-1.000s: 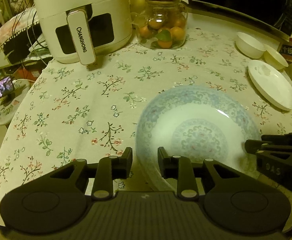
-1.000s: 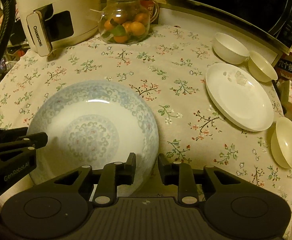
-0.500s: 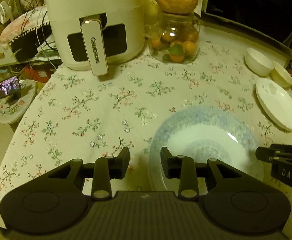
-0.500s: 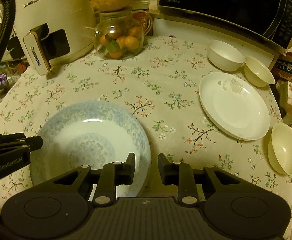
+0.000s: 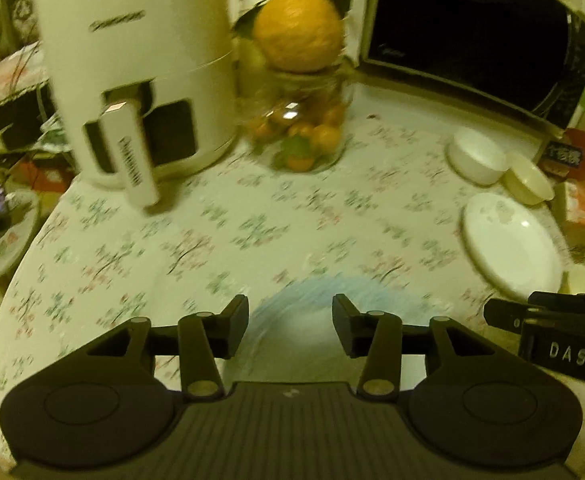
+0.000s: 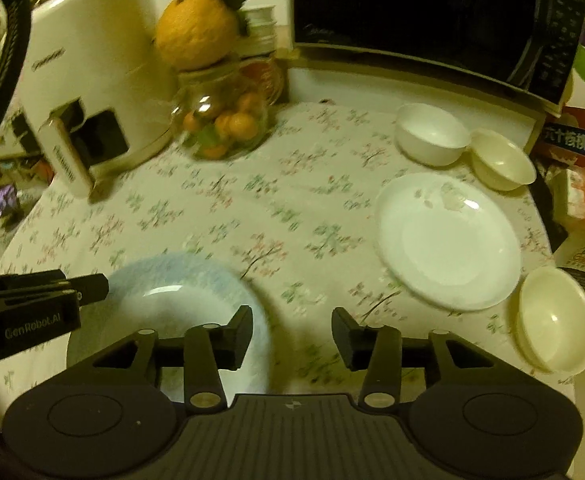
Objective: Organize plates and bowls
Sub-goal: 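Move both grippers toward the white rose-print plate by the bowls, then close both grippers on the rim of the white rose-print plate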
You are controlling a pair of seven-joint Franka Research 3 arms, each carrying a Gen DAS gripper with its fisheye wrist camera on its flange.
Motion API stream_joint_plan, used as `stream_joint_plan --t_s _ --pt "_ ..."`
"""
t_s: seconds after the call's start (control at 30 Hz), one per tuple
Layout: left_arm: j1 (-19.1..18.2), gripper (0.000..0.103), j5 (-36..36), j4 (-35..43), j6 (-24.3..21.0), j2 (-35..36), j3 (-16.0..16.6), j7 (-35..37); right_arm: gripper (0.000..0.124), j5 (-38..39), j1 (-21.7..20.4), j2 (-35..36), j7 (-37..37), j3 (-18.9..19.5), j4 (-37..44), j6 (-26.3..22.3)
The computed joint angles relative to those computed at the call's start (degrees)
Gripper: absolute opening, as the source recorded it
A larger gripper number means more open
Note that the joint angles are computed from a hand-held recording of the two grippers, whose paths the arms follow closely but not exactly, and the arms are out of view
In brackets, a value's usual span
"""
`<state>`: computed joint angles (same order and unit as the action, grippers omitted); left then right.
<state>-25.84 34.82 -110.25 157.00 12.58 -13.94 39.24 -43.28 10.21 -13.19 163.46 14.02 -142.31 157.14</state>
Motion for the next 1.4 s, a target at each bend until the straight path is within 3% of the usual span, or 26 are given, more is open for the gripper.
stream_joint_plan --t_s 0.1,0.3,0.5,0.8,1.17,1.4 --pt "-0.2 0.057 -1.4 3.5 0.8 2.5 -0.7 2.6 0.053 0.7 -1.5 -2.2 0.6 -1.2 -1.2 0.8" --pt "-2.9 0.059 -2.8 12.8 -0.4 9.2 0.2 4.1 0.058 2.4 -7.0 -6.0 0.0 -1.8 -2.7 1.4" --pt "-5.1 0.069 -5.6 22.6 -1.8 17.0 0.0 8.8 0.065 4.8 -11.0 -5.4 -6.2 -2.9 -2.2 1.4" --pt "-7.8 0.075 -12.0 33.0 -5.5 25.0 0.1 13.7 0.066 10.7 -12.7 -2.7 -14.0 -5.6 -2.1 2.1" --pt "-10.4 0.078 -16.5 45.9 -9.7 34.0 0.2 18.7 0.066 11.5 -15.1 1.3 -15.9 -7.8 -0.7 2.6" --pt "-12.0 0.078 -17.6 51.9 -11.8 38.1 1.1 21.7 0.066 13.5 -13.9 4.0 -18.2 -10.2 0.6 1.5"
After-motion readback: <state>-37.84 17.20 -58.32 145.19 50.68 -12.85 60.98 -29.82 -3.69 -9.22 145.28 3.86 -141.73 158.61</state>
